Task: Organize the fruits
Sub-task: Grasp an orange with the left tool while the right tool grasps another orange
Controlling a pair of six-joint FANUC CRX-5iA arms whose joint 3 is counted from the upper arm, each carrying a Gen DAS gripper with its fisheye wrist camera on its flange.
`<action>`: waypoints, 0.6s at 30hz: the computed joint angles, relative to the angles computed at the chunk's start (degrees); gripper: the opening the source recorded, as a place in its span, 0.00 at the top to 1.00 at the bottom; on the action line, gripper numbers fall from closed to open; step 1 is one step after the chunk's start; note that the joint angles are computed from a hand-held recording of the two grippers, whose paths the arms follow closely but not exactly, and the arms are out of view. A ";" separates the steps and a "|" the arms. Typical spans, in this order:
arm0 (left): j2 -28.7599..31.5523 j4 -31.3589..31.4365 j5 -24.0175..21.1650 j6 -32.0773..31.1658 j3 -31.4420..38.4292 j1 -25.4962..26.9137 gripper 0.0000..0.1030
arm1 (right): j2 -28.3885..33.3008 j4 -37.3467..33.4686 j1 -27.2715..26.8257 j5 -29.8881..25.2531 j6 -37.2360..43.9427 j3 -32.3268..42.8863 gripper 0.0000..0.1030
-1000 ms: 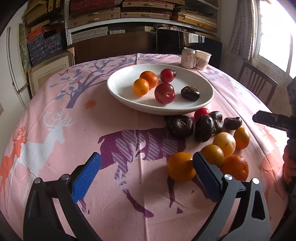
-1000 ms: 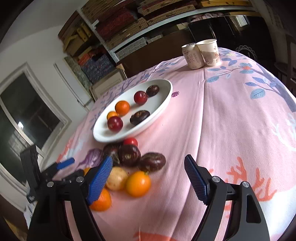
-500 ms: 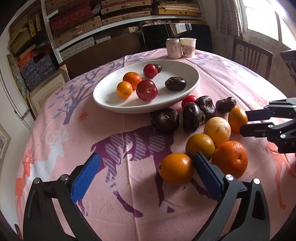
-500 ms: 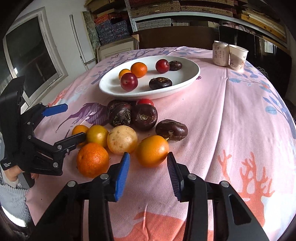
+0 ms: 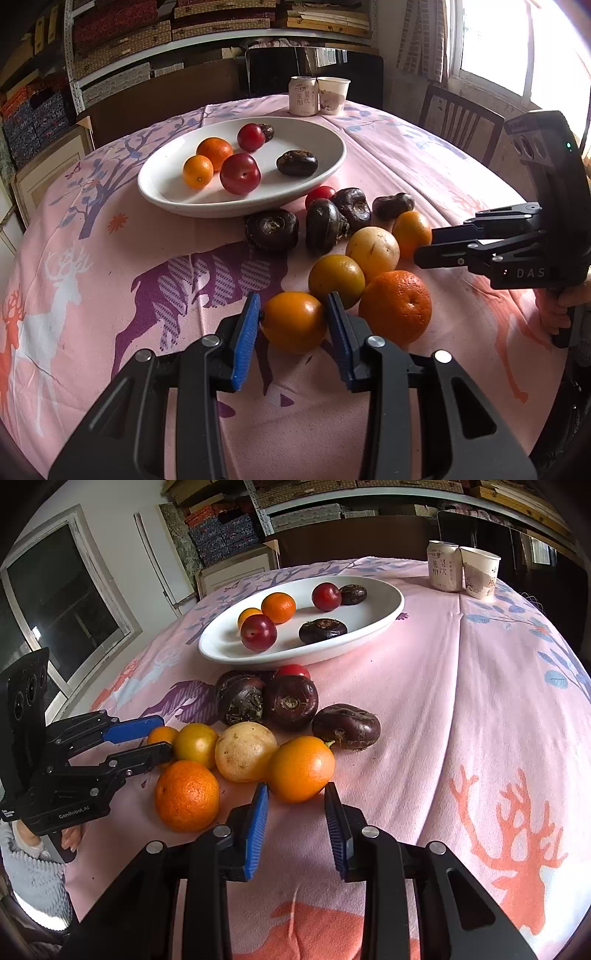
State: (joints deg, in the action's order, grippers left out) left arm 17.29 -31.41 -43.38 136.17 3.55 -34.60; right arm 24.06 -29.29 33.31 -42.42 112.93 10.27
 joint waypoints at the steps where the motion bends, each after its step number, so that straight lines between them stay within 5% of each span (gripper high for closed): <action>1: 0.02 0.13 -0.09 -0.09 0.04 -0.02 0.65 | 0.04 -0.14 -0.08 -0.11 0.08 0.09 0.70; 13: -3.33 -4.72 -1.73 6.06 -0.75 0.22 0.75 | -2.75 -3.75 -0.86 5.12 4.15 -1.77 0.71; 18: -3.43 -0.47 0.43 1.13 -0.72 3.25 0.74 | -1.99 -4.16 -1.13 5.29 4.40 2.14 0.78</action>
